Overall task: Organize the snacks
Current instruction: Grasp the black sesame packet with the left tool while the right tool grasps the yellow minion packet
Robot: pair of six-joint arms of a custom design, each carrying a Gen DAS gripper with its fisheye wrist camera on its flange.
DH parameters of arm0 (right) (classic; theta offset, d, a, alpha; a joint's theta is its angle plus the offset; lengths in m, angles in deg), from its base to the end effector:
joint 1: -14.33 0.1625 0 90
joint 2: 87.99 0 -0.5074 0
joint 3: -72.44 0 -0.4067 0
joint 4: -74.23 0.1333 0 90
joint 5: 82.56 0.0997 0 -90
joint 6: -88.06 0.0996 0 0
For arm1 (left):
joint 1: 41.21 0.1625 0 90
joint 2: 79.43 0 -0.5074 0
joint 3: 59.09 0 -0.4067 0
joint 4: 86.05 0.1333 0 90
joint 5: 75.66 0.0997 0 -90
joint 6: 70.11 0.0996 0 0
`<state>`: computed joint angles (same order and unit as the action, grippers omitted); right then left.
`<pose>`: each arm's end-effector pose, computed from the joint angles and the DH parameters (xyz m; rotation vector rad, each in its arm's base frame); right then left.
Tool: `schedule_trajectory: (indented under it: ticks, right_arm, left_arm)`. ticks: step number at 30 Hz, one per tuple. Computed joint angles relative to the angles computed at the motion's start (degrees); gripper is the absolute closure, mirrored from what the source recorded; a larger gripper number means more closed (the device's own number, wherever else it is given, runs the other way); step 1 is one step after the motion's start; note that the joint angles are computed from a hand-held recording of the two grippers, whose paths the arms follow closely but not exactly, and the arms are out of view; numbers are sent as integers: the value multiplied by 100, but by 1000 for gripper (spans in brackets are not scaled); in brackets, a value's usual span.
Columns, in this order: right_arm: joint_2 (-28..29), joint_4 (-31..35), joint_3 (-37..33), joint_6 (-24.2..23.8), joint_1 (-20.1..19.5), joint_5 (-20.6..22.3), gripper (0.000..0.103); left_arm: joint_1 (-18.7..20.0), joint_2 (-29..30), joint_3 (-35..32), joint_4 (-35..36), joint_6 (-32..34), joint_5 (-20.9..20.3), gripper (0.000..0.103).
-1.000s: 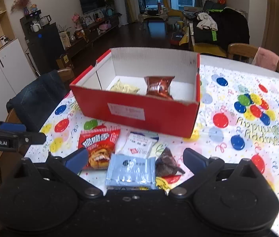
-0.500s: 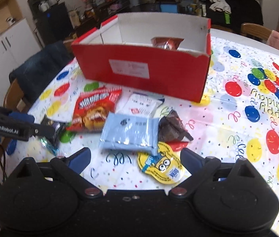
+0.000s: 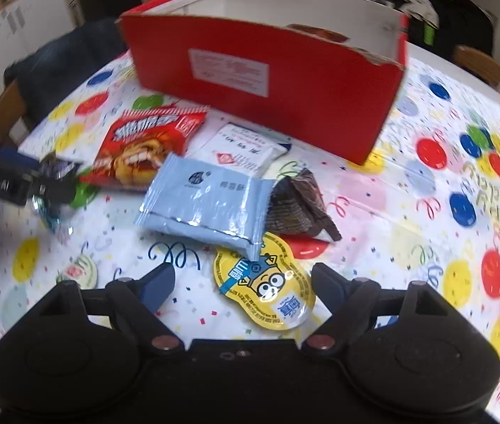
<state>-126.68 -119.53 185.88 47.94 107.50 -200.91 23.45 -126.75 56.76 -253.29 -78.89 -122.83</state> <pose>0.1209 -0.6270 0.0590 0.7670 -2.3738 0.4116 -0.0762 -0.6305 0.0999 0.2782 2.4162 -0.4567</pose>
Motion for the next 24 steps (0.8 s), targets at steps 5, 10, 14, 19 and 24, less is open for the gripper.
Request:
schedule_trajectory:
  ticks: [5,10,14,19,24]
  right_arm:
    - [30,155,-82,-328,-21,-24,21]
    - [-23,455,-163,-205,-96,21,27]
    - [-15,356,-130,-295,-94,36,29]
    - [-16,319,-92,-352,-60,21,41]
    - [-14,332,-63,-394,-4,-34,50]
  left_arm:
    - [45,27,-66,64,-95,-2,19]
    - [95,18,-85,96,-228,-21,19]
    - [85,28,-74,71,-206,5,19]
    - [72,37,-60,45,-127,-31,21]
    - [31,49,-39,20,-16,15,30]
